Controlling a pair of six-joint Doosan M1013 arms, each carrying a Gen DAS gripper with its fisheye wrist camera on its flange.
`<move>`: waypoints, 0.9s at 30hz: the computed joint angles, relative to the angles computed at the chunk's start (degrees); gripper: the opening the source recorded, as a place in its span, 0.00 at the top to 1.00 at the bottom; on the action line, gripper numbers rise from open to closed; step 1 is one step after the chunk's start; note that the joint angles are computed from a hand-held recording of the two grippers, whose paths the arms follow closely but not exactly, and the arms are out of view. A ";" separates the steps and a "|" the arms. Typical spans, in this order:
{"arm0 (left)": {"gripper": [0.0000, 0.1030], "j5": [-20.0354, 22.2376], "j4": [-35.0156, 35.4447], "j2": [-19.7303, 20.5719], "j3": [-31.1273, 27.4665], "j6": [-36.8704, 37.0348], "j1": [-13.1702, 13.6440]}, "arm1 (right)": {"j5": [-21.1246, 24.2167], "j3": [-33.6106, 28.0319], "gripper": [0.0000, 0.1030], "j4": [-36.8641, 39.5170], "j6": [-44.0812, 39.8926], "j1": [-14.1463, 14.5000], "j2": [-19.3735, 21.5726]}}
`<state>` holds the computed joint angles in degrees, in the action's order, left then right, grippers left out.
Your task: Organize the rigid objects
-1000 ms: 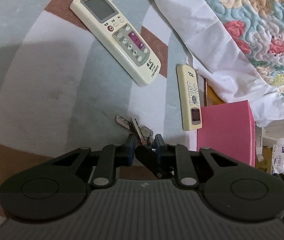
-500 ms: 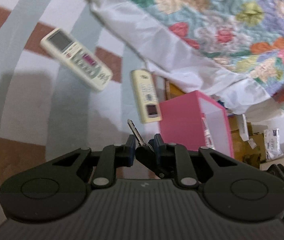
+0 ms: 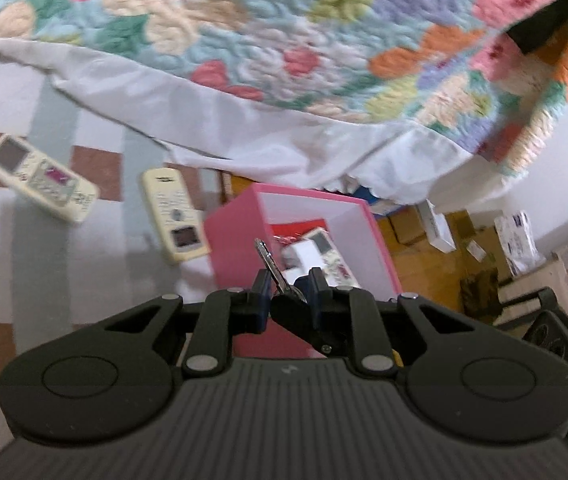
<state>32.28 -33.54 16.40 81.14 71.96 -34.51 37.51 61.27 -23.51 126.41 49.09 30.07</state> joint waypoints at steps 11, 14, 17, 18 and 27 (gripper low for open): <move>0.83 10.01 0.03 6.08 -12.39 2.87 -2.63 | 5.47 3.45 0.75 -9.13 8.90 -0.10 -4.43; 0.83 12.51 0.91 8.27 -15.35 2.95 -3.30 | 6.42 4.94 0.75 -9.24 10.49 -0.70 -5.21; 0.83 15.53 1.04 10.74 -17.89 1.87 -3.63 | 7.14 6.47 0.75 -8.06 11.66 -1.54 -5.52; 0.83 16.73 1.54 11.59 -18.69 0.92 -3.80 | 7.07 7.02 0.75 -6.92 11.69 -1.94 -5.58; 0.75 23.22 9.38 15.29 -21.98 -5.31 -5.04 | 4.85 9.55 0.73 8.85 8.47 -5.76 -4.91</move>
